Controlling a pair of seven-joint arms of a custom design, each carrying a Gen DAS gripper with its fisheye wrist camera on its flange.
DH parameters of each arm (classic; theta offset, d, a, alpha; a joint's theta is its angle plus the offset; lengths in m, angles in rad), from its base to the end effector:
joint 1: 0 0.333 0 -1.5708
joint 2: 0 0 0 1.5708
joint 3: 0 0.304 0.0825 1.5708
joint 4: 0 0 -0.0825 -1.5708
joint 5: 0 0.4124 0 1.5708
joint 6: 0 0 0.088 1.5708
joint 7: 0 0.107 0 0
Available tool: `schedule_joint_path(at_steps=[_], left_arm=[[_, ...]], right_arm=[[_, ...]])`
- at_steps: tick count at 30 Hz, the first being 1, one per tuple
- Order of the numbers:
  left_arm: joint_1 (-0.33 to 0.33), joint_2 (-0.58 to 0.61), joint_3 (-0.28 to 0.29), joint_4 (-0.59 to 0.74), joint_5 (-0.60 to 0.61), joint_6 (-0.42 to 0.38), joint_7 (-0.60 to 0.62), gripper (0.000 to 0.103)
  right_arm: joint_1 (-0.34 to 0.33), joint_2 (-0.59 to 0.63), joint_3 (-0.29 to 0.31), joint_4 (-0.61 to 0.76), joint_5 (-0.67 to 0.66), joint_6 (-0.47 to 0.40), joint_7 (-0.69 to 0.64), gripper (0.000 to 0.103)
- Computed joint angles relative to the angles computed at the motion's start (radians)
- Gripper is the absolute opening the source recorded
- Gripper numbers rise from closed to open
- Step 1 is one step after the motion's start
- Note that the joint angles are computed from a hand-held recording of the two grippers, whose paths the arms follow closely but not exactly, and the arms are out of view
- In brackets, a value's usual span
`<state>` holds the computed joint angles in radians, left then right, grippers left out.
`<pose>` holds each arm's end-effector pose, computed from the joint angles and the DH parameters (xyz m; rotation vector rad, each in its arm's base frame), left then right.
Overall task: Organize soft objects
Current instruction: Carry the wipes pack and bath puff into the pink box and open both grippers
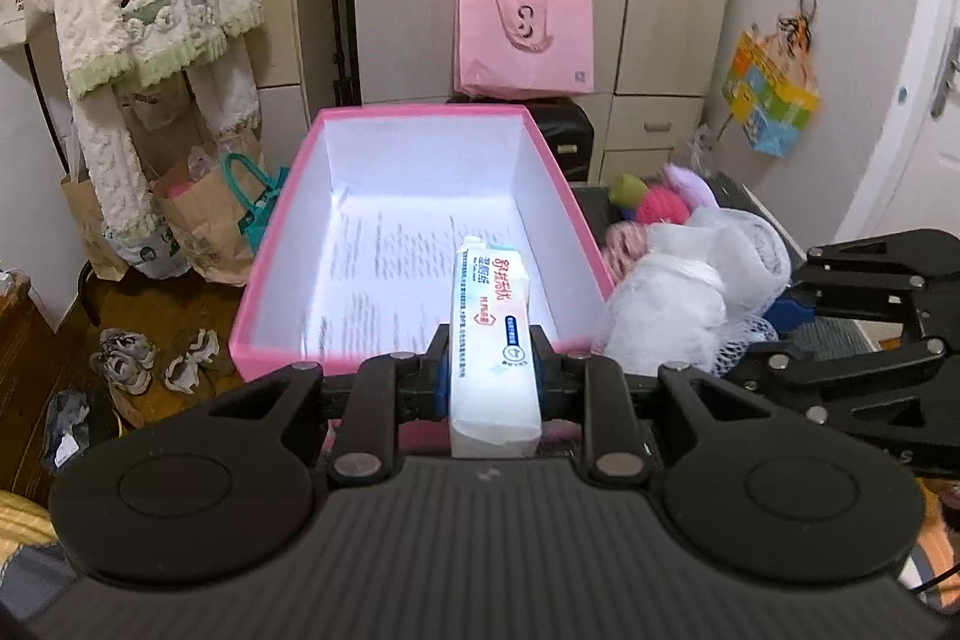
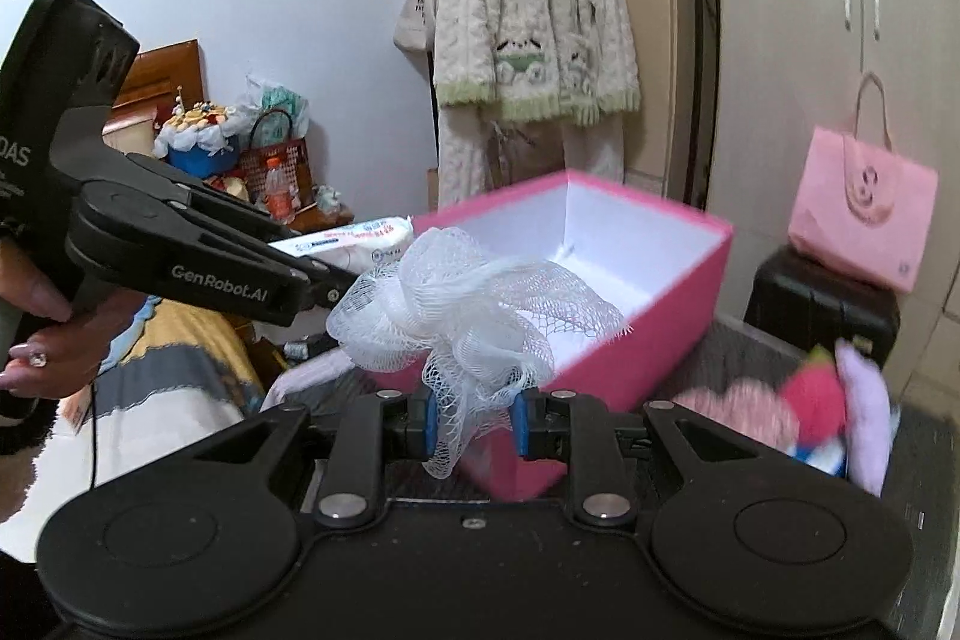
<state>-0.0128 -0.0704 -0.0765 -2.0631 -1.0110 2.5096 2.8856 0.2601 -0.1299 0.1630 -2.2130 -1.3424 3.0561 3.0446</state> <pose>0.5970 -0.0476 0.4955 -1.0693 2.3430 -1.1651 0.4700 0.2979 0.4719 -1.7270 1.3360 -0.7067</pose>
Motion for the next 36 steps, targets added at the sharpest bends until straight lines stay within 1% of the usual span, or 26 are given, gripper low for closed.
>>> schedule_joint_path(at_steps=[1, 3, 5, 8, 9, 10, 11, 13, 14, 17, 20, 22, 24, 25, 26, 27, 29, 31, 32, 34, 35, 36], left_arm=[[0.0, 0.024, -0.001, 0.029, 0.01, -0.002, -0.018, 0.023], [0.0, 0.095, -0.013, 0.116, 0.061, -0.015, -0.059, 0.023], [-0.002, 0.179, -0.031, 0.216, 0.169, -0.02, -0.162, 0.023], [-0.017, 0.304, -0.05, 0.353, 0.36, 0.001, -0.304, 0.023], [-0.024, 0.347, -0.051, 0.398, 0.425, 0.006, -0.352, 0.023], [-0.028, 0.386, -0.053, 0.442, 0.475, 0.001, -0.379, 0.023], [-0.031, 0.43, -0.055, 0.492, 0.519, -0.011, -0.41, 0.023], [-0.028, 0.496, -0.061, 0.57, 0.579, -0.047, -0.46, 0.023], [-0.026, 0.531, -0.065, 0.613, 0.607, -0.076, -0.484, 0.023], [-0.02, 0.595, -0.076, 0.692, 0.671, -0.137, -0.526, 0.023], [-0.012, 0.621, -0.093, 0.719, 0.701, -0.166, -0.521, 0.023], [-0.013, 0.641, -0.095, 0.745, 0.72, -0.192, -0.527, 0.023], [-0.013, 0.671, -0.095, 0.799, 0.733, -0.251, -0.551, 0.023], [-0.009, 0.675, -0.098, 0.808, 0.731, -0.262, -0.556, 0.023], [-0.007, 0.671, -0.099, 0.803, 0.731, -0.254, -0.559, 0.023], [-0.007, 0.663, -0.099, 0.789, 0.734, -0.231, -0.558, 0.027], [-0.001, 0.644, -0.104, 0.755, 0.729, -0.178, -0.543, 0.028], [0.01, 0.626, -0.111, 0.73, 0.714, -0.144, -0.525, 0.035], [0.02, 0.62, -0.119, 0.725, 0.699, -0.144, -0.509, 0.036], [0.033, 0.606, -0.125, 0.714, 0.677, -0.157, -0.491, 0.036], [0.039, 0.594, -0.128, 0.699, 0.667, -0.153, -0.477, 0.039], [0.046, 0.575, -0.132, 0.673, 0.653, -0.139, -0.457, 0.043]], right_arm=[[0.001, 0.022, -0.01, 0.024, 0.038, 0.005, -0.058, 0.027], [0.015, 0.07, -0.029, 0.071, 0.172, -0.006, -0.248, 0.027], [0.028, 0.13, -0.041, 0.134, 0.274, -0.047, -0.424, 0.027], [0.036, 0.222, -0.052, 0.22, 0.535, -0.079, -0.746, 0.027], [0.03, 0.249, -0.044, 0.245, 0.635, -0.092, -0.856, 0.027], [0.01, 0.284, -0.021, 0.278, 0.771, -0.119, -0.999, 0.027], [-0.009, 0.314, 0.002, 0.31, 0.878, -0.148, -1.103, 0.027], [-0.039, 0.37, 0.035, 0.379, 1.034, -0.219, -1.255, 0.027], [-0.049, 0.394, 0.048, 0.412, 1.089, -0.258, -1.32, 0.027], [-0.033, 0.439, 0.034, 0.476, 1.138, -0.335, -1.414, 0.028], [-0.002, 0.458, 0.007, 0.51, 1.144, -0.384, -1.496, 0.03], [0.028, 0.474, -0.021, 0.538, 1.13, -0.419, -1.524, 0.031], [0.037, 0.5, -0.03, 0.58, 1.148, -0.454, -1.562, 0.032], [0.041, 0.513, -0.035, 0.599, 1.157, -0.467, -1.573, 0.032], [0.044, 0.529, -0.039, 0.622, 1.165, -0.484, -1.585, 0.033], [0.044, 0.537, -0.038, 0.638, 1.177, -0.501, -1.601, 0.035], [0.046, 0.547, -0.041, 0.654, 1.19, -0.515, -1.628, 0.037], [0.05, 0.557, -0.044, 0.668, 1.201, -0.516, -1.637, 0.045], [0.05, 0.555, -0.042, 0.663, 1.211, -0.509, -1.64, 0.047], [0.049, 0.548, -0.04, 0.651, 1.227, -0.499, -1.647, 0.056], [0.056, 0.54, -0.044, 0.64, 1.223, -0.493, -1.639, 0.057], [0.063, 0.533, -0.049, 0.631, 1.215, -0.487, -1.627, 0.06]])
